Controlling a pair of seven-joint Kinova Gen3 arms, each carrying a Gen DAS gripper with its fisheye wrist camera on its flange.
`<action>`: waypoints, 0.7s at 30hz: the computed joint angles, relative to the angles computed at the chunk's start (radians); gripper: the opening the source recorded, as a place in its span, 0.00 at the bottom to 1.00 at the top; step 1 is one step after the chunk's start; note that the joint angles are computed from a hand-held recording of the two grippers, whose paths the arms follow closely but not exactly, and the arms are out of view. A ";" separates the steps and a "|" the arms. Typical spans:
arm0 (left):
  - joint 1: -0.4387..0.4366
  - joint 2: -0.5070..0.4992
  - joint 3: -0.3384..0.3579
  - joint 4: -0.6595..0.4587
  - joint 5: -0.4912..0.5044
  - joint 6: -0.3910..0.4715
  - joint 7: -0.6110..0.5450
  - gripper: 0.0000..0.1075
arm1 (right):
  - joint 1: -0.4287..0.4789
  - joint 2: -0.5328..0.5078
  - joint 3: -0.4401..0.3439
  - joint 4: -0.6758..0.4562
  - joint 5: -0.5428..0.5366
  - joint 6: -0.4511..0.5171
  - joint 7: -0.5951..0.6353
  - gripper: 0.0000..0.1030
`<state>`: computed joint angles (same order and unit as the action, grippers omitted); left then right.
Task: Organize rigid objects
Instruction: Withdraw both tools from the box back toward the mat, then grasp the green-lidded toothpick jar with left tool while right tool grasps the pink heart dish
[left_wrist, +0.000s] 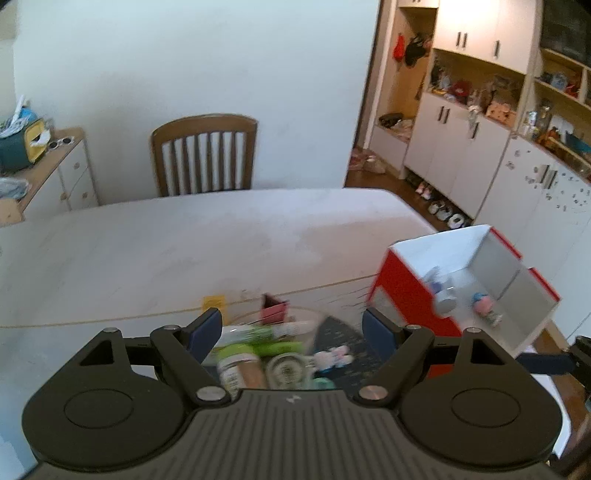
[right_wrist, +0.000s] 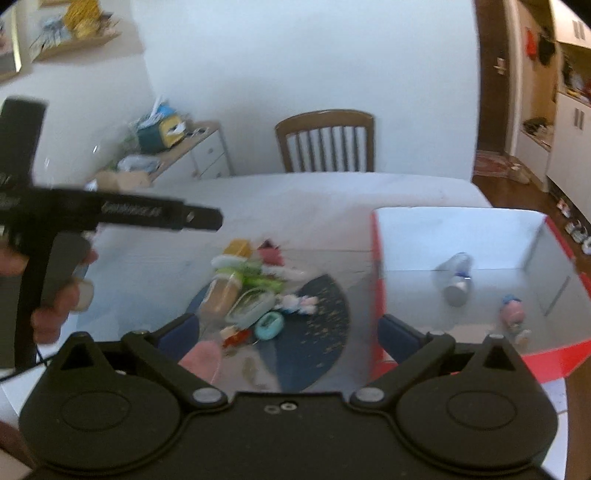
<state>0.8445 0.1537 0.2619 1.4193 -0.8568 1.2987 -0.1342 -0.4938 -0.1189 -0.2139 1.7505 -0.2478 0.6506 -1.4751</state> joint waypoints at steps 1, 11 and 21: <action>-0.008 -0.007 -0.004 0.016 0.009 -0.005 -0.003 0.77 | -0.005 0.007 -0.009 -0.004 0.007 0.004 -0.002 1.00; -0.121 -0.062 -0.001 0.163 0.091 -0.093 0.014 0.77 | -0.077 0.101 -0.060 -0.040 0.038 0.020 0.008 1.00; -0.196 -0.049 -0.014 0.228 0.193 -0.205 -0.021 0.77 | -0.154 0.203 -0.086 -0.077 0.117 0.038 -0.002 1.00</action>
